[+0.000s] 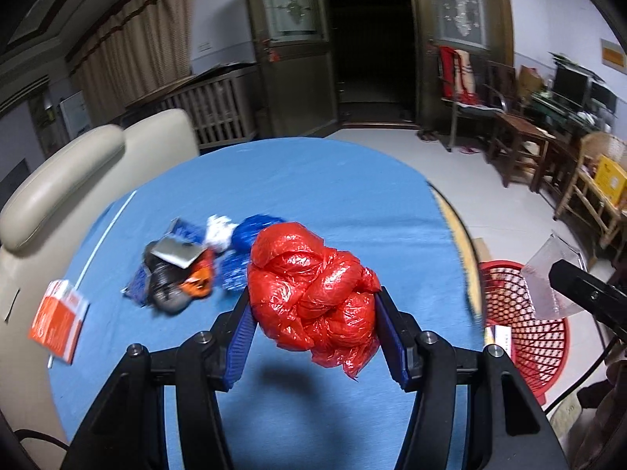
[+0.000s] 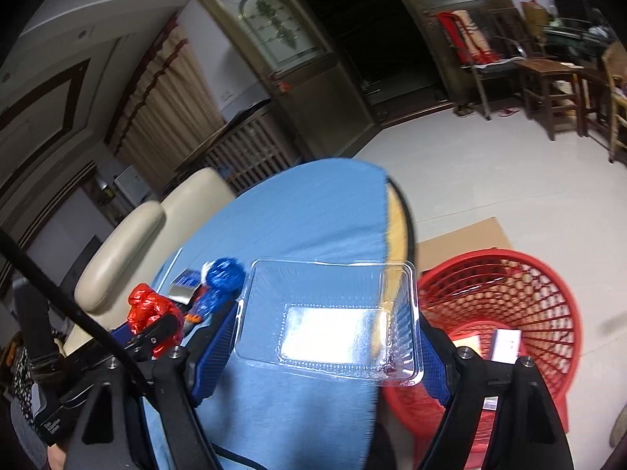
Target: Collect trash
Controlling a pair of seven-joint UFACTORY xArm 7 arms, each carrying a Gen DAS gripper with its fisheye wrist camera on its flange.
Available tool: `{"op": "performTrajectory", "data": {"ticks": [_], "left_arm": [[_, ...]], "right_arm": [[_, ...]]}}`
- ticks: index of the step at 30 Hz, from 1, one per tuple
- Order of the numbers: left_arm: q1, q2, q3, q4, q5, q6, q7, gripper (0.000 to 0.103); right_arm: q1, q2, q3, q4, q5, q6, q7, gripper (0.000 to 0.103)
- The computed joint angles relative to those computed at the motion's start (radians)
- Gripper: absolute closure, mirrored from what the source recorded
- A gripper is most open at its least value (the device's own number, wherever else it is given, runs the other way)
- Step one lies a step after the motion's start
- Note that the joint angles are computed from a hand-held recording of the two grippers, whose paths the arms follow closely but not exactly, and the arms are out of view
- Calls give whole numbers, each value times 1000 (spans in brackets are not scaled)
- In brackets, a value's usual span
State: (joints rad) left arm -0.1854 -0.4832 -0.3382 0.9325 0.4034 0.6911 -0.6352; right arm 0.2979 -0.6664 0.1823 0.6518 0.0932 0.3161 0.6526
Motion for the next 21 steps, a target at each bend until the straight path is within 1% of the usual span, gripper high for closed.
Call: {"op": "performTrajectory", "data": {"ticks": [4, 11, 21], "left_arm": [[-7, 25, -14, 26, 8, 7, -1, 44], [-17, 41, -20, 41, 31, 33, -21, 44], [-42, 86, -16, 70, 53, 38, -28, 44]], "right_arm": [[-16, -34, -19, -28, 3, 6, 5, 20], [-12, -47, -57, -58, 26, -5, -17, 20], [-37, -85, -78, -92, 44, 7, -27, 20]]}}
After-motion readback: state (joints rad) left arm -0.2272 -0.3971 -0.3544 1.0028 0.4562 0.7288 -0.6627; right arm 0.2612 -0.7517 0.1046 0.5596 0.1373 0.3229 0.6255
